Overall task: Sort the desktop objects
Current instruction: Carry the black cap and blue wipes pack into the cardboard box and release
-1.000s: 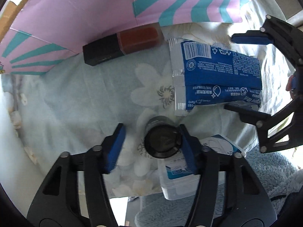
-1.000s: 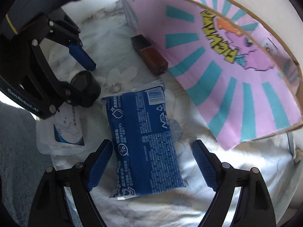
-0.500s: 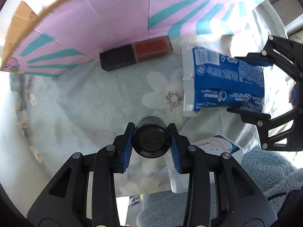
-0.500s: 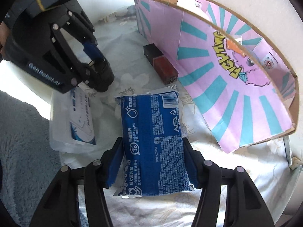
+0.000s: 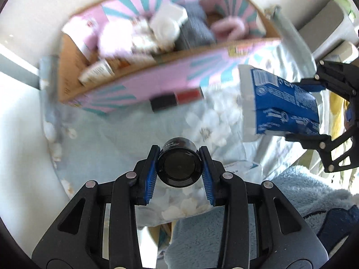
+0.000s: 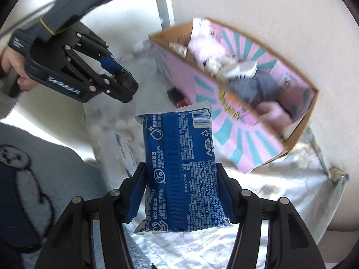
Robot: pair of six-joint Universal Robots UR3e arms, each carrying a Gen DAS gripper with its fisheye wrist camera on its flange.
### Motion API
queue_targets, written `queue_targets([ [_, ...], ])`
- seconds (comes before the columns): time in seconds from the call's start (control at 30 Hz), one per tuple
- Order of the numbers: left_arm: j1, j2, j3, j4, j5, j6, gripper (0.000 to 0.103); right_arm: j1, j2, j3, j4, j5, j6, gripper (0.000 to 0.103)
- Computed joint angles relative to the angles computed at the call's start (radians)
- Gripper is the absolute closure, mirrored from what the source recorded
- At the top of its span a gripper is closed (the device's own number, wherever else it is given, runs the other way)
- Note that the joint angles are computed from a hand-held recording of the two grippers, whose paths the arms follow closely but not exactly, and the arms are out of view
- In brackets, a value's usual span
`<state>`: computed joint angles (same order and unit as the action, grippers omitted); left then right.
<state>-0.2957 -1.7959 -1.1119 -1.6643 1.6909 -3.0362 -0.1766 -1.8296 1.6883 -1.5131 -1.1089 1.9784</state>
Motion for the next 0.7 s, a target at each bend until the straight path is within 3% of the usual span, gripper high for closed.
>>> queue_targets([
  [0.2, 0.061, -0.125, 0.29, -0.043, -0.033, 0.049, 0.071, 0.016, 0.104, -0.261, 0.11, 0.058, 0.076, 0.048],
  [0.43, 0.103, -0.292, 0.551, -0.026, -0.058, 0.066, 0.071, 0.143, 0.336, -0.499, -0.056, 0.015, 0.295, 0.048],
  [0.7, 0.143, -0.514, 0.839, -0.039, -0.086, 0.074, 0.071, 0.213, 0.662, -0.927, 0.07, -0.004, 0.434, 0.048],
])
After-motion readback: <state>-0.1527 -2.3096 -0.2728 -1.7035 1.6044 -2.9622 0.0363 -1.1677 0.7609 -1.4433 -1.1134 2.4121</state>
